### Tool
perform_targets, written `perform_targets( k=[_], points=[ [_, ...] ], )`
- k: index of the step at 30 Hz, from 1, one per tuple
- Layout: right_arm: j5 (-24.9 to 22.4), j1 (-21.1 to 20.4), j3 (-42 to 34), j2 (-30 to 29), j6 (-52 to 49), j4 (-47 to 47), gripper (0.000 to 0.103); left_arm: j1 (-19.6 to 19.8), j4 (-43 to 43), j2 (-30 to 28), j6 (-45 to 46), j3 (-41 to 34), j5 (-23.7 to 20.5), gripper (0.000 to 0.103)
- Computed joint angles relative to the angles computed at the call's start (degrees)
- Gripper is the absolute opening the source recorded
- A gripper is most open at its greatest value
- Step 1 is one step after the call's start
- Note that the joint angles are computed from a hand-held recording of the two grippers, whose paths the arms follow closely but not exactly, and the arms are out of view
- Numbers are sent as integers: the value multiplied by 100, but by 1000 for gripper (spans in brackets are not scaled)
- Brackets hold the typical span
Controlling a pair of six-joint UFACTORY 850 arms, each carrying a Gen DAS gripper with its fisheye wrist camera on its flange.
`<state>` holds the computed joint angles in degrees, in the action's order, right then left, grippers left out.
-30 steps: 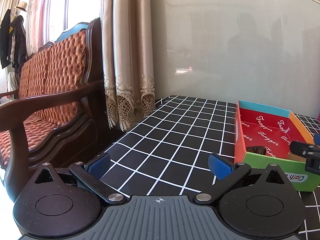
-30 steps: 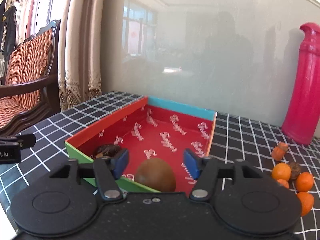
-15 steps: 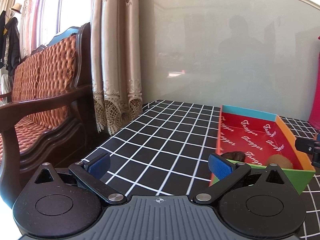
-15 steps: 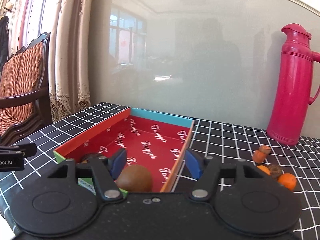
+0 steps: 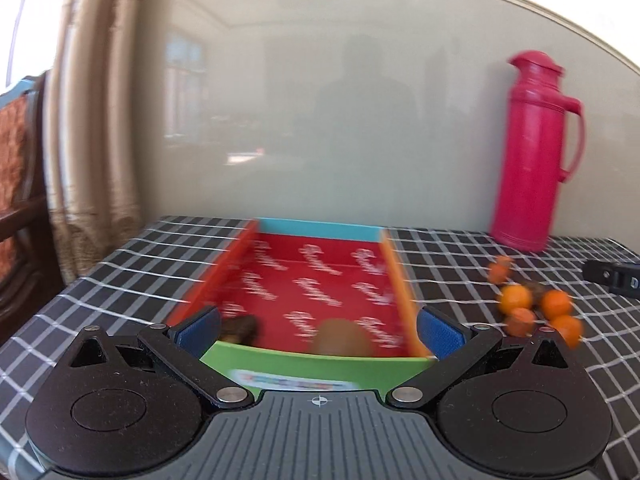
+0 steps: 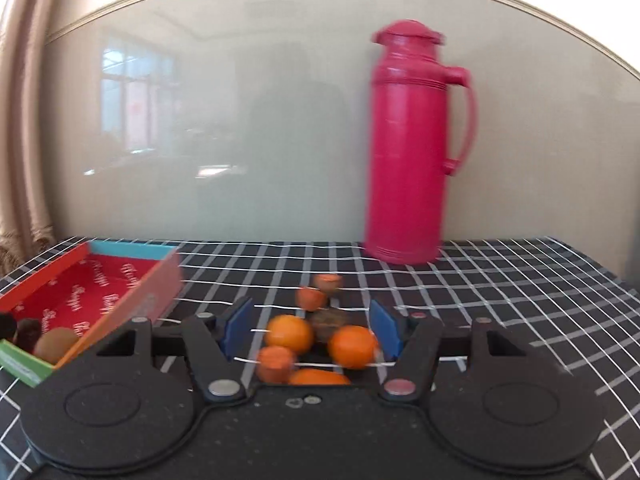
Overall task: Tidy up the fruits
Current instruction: 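Reach the left gripper to the small yellowish fruit and close on it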
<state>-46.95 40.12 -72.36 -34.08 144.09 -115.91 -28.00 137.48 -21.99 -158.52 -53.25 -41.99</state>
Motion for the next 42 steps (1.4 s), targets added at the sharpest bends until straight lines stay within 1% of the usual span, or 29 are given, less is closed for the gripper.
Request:
perform_targets(
  k=[2,4,5,8,11,14,16,18,21,22,24,26,29,31,33,39,42],
  points=[
    [-52,-61,178,114,46,110,63,-122,182,-110,-63,-137,119,103],
    [-190,-103,399,224,141,96,63,-279,236,-223,-7,-251,110,103],
    [-171,-135,469,274,118,144,63,-343,311,-271,-27,-302,128,103],
    [-297,-197,714,417,291,89,63,-444,677,-349,-284,-429,371,103],
    [-277,-287,909,546,367,144,64,-590,495,-477,34,-631,469,103],
    [-302,-366,1070,646,432,154,64,-728,113,-677,462,-918,602,103],
    [-322,-404,1179,713,493,149,64,-786,89,-788,619,-1073,755,103],
    [-347,-432,1248,756,540,137,64,-868,-37,-912,879,-1222,782,103],
    [-335,-474,1322,806,579,127,64,-929,96,-1002,799,-1333,799,101],
    [-330,-484,1337,817,574,126,64,-936,89,-1043,815,-1399,863,90],
    [-351,-491,1362,827,570,115,64,-931,-61,-1121,916,-1531,1059,77],
    [-376,-498,1388,840,565,118,64,-906,-334,-1228,1138,-1693,1247,75],
    [-380,-517,1416,854,566,142,64,-869,-265,-1290,979,-1765,1287,69],
    [-353,-539,1412,849,558,173,64,-844,-387,-1370,1099,-1881,1376,60],
    [-340,-557,1396,835,557,186,64,-816,-556,-1456,1234,-2012,1542,55],
    [-250,-641,1206,704,251,530,64,-798,-842,-1667,1536,-2294,1724,51],
    [-194,-703,1168,673,197,720,64,-774,-866,-1743,1556,-2415,1826,44]
  ],
)
